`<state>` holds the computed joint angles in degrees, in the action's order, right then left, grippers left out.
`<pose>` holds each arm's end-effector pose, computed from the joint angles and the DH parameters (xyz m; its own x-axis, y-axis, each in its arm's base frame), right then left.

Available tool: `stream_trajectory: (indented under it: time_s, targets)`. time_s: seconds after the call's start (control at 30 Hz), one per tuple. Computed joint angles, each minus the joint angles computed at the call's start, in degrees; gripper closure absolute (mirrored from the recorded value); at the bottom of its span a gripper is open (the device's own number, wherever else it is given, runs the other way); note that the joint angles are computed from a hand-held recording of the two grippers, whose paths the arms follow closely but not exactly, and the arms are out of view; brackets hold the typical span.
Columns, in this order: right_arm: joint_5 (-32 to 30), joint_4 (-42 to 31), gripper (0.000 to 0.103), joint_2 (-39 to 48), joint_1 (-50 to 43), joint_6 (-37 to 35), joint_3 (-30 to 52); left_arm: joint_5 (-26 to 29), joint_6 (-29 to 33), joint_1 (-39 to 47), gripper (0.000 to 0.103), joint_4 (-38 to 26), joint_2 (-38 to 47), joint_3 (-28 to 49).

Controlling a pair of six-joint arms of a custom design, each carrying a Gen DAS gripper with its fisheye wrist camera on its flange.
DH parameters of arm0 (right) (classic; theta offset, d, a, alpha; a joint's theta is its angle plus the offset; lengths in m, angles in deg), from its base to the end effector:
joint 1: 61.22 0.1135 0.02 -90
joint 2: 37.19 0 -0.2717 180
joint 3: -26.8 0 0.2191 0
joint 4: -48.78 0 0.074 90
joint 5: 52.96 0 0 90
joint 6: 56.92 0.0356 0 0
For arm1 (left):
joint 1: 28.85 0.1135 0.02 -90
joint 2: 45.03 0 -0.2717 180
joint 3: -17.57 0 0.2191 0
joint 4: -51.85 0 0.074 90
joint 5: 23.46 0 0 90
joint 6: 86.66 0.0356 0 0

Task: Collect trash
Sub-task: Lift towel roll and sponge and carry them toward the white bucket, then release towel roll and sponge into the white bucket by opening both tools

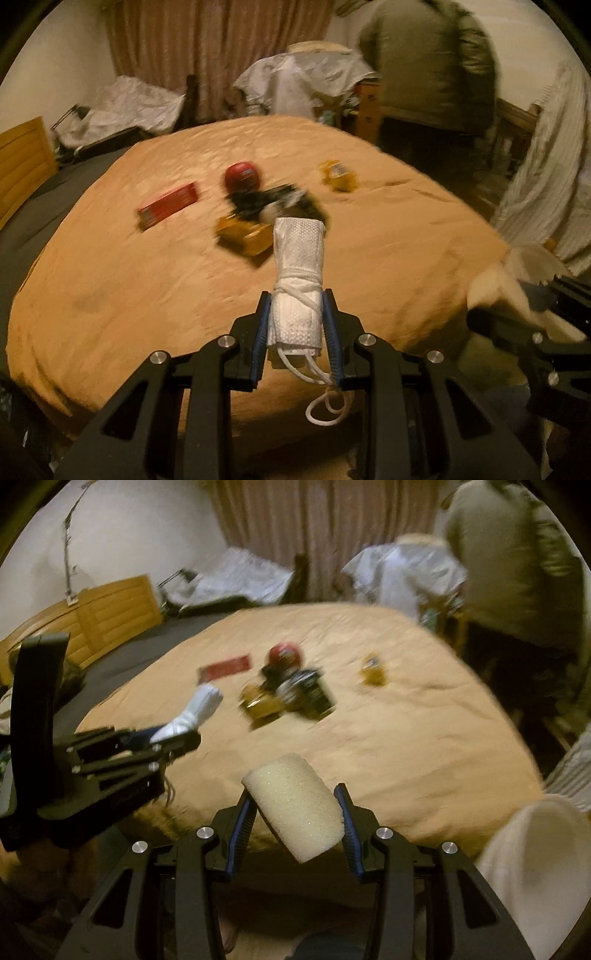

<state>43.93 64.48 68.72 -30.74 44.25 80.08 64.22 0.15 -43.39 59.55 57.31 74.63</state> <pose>0.2735 0.1560 0.1350 -0.5895 -0.1238 -0.7982 -0.3126 0.9461 0.0841 0.3092 -0.0787 0.1564 -0.6017 0.0986 -0.7926 0.1866 0.9822 -0.0195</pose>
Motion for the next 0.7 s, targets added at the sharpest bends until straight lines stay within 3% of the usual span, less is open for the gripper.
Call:
stream_trajectory:
  time_s: [0.17, 0.33, 0.5, 0.7]
  targets:
    - [5.2, -0.7, 0.059, -14.7, -5.4, 0.0, -10.3, -1.2, -1.1, -9.5, 0.077, -3.0, -1.4, 4.7]
    - [4.9, -5.8, 0.059, -28.8, -15.8, -1.5, -17.4, -2.6, -1.7, -18.4, 0.077, -6.3, 0.3, 12.1]
    - [-4.1, -16.6, 0.058, -40.7, -34.7, -8.2, -19.9, -2.6, -1.9, -27.2, 0.077, -12.1, 5.9, 22.9]
    - [-19.5, -26.0, 0.058, -39.9, -58.6, -21.3, -15.4, -0.8, -2.2, -33.0, 0.077, -20.1, 13.4, 35.6]
